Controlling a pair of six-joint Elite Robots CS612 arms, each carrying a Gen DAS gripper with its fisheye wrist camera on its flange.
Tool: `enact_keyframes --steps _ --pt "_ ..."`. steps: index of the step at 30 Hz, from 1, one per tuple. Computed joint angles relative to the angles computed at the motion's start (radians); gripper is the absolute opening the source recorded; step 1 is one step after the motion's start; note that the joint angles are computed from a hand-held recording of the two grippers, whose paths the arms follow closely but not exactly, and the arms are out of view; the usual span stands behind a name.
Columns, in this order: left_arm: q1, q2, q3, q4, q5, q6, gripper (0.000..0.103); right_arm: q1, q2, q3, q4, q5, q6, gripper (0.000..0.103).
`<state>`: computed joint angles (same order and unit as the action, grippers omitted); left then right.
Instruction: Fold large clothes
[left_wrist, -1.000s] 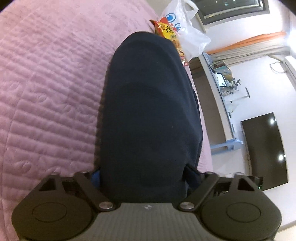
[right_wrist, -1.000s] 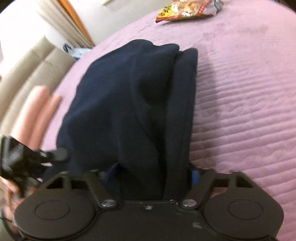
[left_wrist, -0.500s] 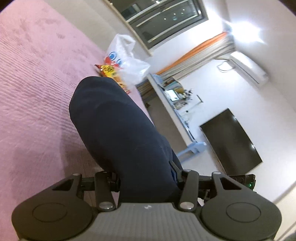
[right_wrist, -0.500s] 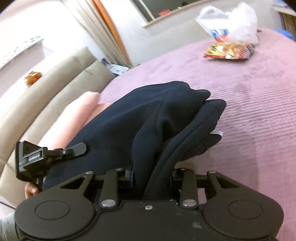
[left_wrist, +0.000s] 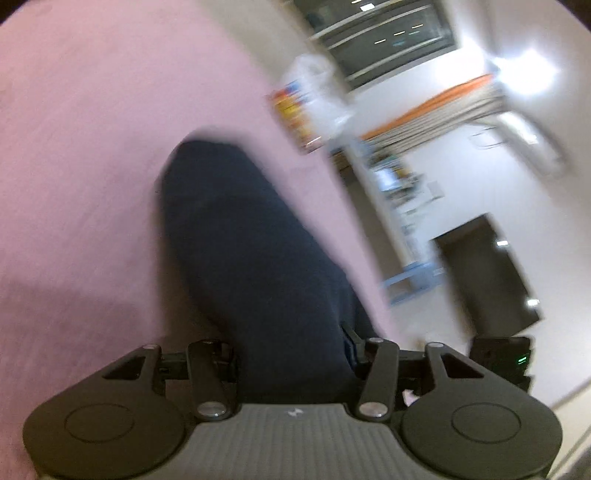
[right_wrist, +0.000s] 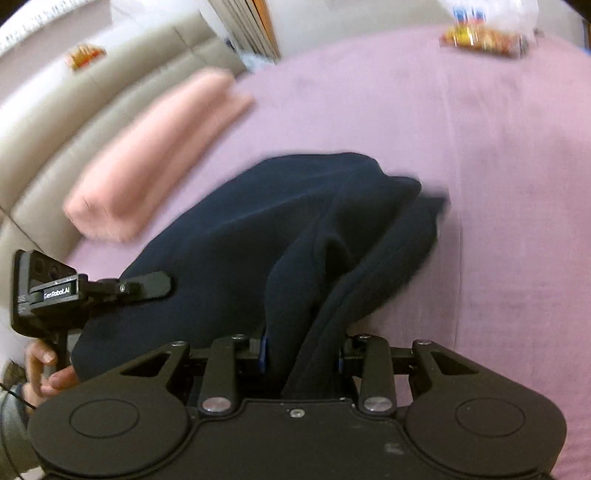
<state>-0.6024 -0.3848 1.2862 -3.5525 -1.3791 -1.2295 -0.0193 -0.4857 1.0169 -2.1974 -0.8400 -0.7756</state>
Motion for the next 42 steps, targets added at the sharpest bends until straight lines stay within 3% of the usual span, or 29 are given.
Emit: enact_keyframes --steps 2,4,7,8,11,12,14,15,16,17,19,22,23,24,26,28,31,35,37,39,40,42 --pt "-0.016 0.013 0.021 -0.015 0.04 -0.077 0.061 0.001 0.013 0.021 -0.029 -0.03 0.021 0.053" --pt "-0.028 0.012 0.047 -0.089 0.082 -0.08 0.061 -0.014 0.008 0.056 -0.075 0.031 0.056 0.055" --pt "-0.049 -0.018 0.087 -0.069 0.132 -0.074 0.063 -0.029 -0.008 0.099 -0.161 0.044 0.128 0.067" --pt "-0.06 -0.036 0.114 -0.061 0.146 -0.083 0.063 -0.033 -0.023 0.126 -0.198 0.04 0.151 0.067" --pt "-0.088 -0.103 0.184 0.031 0.178 -0.073 0.064 -0.052 -0.079 0.227 -0.351 0.027 0.197 0.07" --pt "-0.106 -0.131 0.208 0.069 0.229 -0.05 0.057 -0.059 -0.101 0.267 -0.411 0.026 0.22 0.071" --pt "-0.137 -0.179 0.236 0.152 0.313 -0.004 0.055 -0.07 -0.128 0.311 -0.441 0.053 0.24 0.071" --pt "-0.144 -0.193 0.234 0.17 0.343 0.036 0.051 -0.069 -0.138 0.328 -0.446 0.065 0.238 0.07" --pt "-0.148 -0.199 0.224 0.18 0.36 0.081 0.043 -0.064 -0.143 0.337 -0.462 0.058 0.238 0.061" --pt "-0.149 -0.199 0.205 0.181 0.375 0.136 0.039 -0.055 -0.151 0.357 -0.5 0.036 0.237 0.039" --pt "-0.148 -0.182 0.157 0.179 0.384 0.218 0.03 -0.029 -0.155 0.384 -0.562 -0.034 0.202 0.012" --pt "-0.137 -0.156 0.097 0.289 0.312 0.23 0.023 0.004 -0.133 0.396 -0.649 -0.171 0.162 0.009" --pt "-0.129 -0.151 0.089 0.343 0.252 0.194 0.019 0.011 -0.126 0.398 -0.662 -0.238 0.149 0.0" --pt "-0.13 -0.147 0.097 0.356 0.223 0.165 0.003 0.008 -0.123 0.397 -0.651 -0.264 0.139 0.0" --pt "-0.132 -0.142 0.136 0.269 0.185 0.129 0.003 -0.013 -0.13 0.381 -0.56 -0.224 0.134 0.0" --pt "-0.132 -0.152 0.167 0.227 0.175 0.091 0.003 -0.03 -0.135 0.356 -0.487 -0.146 0.099 0.013" --pt "-0.134 -0.147 0.157 0.232 0.189 0.132 0.003 -0.036 -0.106 0.287 -0.468 0.051 0.065 0.014" --pt "-0.151 -0.146 0.106 0.336 0.253 0.241 0.004 0.03 -0.003 0.124 -0.596 0.073 0.134 0.014" --pt "-0.151 -0.14 0.103 0.319 0.25 0.252 0.004 0.06 0.07 0.012 -0.599 0.059 0.136 0.013" --pt "-0.149 -0.139 0.12 0.259 0.236 0.252 0.004 0.082 0.147 -0.1 -0.582 0.011 0.063 0.0" --pt "-0.145 -0.136 0.126 0.226 0.225 0.253 0.004 0.09 0.18 -0.148 -0.589 -0.03 0.058 0.0" --pt "-0.137 -0.134 0.129 0.199 0.197 0.235 0.004 0.1 0.216 -0.19 -0.708 -0.158 0.144 0.0"
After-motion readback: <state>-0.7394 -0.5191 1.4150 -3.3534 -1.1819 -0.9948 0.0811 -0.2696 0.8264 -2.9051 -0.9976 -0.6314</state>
